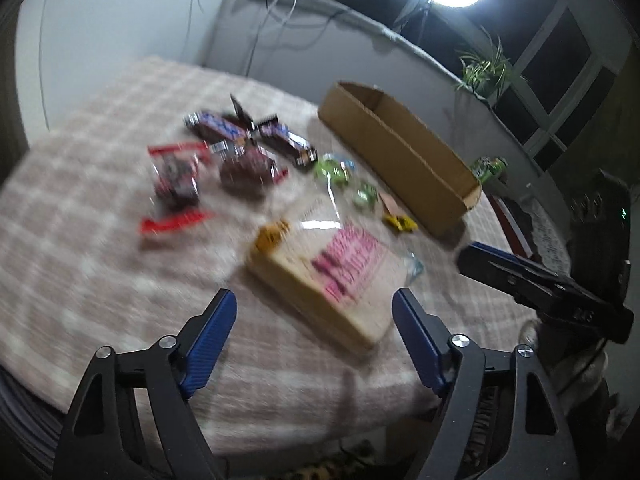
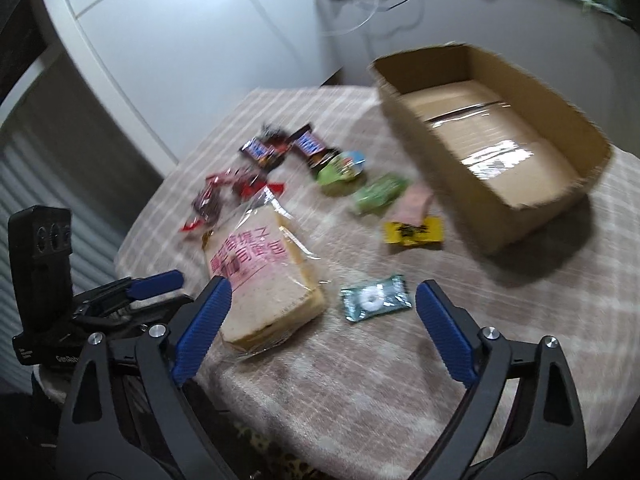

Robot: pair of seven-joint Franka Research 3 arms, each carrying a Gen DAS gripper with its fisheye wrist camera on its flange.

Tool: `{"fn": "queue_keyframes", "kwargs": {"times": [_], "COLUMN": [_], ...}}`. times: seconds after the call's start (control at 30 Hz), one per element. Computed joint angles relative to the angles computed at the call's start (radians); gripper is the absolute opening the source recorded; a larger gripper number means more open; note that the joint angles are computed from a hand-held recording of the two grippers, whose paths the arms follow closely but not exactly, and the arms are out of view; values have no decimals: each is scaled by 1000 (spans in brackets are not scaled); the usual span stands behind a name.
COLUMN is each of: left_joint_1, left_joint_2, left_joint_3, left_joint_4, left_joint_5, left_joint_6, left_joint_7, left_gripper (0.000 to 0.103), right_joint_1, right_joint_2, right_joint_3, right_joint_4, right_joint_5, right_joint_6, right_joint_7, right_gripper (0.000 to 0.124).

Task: Organize snacks
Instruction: 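Move the right tool to the toast bag and close on it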

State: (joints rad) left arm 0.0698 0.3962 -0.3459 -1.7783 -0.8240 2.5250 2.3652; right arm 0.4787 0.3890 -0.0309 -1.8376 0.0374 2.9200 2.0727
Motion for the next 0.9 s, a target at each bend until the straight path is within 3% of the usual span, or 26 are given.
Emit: {"fn": "queue_keyframes", "kwargs": {"times": [0.2, 0.3, 0.5, 0.9], "left_joint_1": [-3, -11, -9, -14], "left_joint_2": [27, 47, 67, 64], "left_joint_3": [7, 5, -6, -31], "left_joint_4": [28, 43, 60, 49], "left_joint_5": [29, 47, 66, 78], "left_joint_6": [-67, -69, -76, 4], "left_joint_7": [-62, -80, -102, -57], "left_gripper": [72, 67, 55, 49], "right_joint_1": [-133, -139, -165, -157], "right_joint_2": [99, 143, 228, 222], "right_joint_3": [148, 148, 177, 176], "right_joint_4": [159, 231, 362, 363], "right_joint_5": [156, 204, 302, 402], "right_joint_6": [-138, -203, -327, -337], "right_joint_7": [-251, -304, -413, -472], "right_gripper": [95, 95, 82, 64]}}
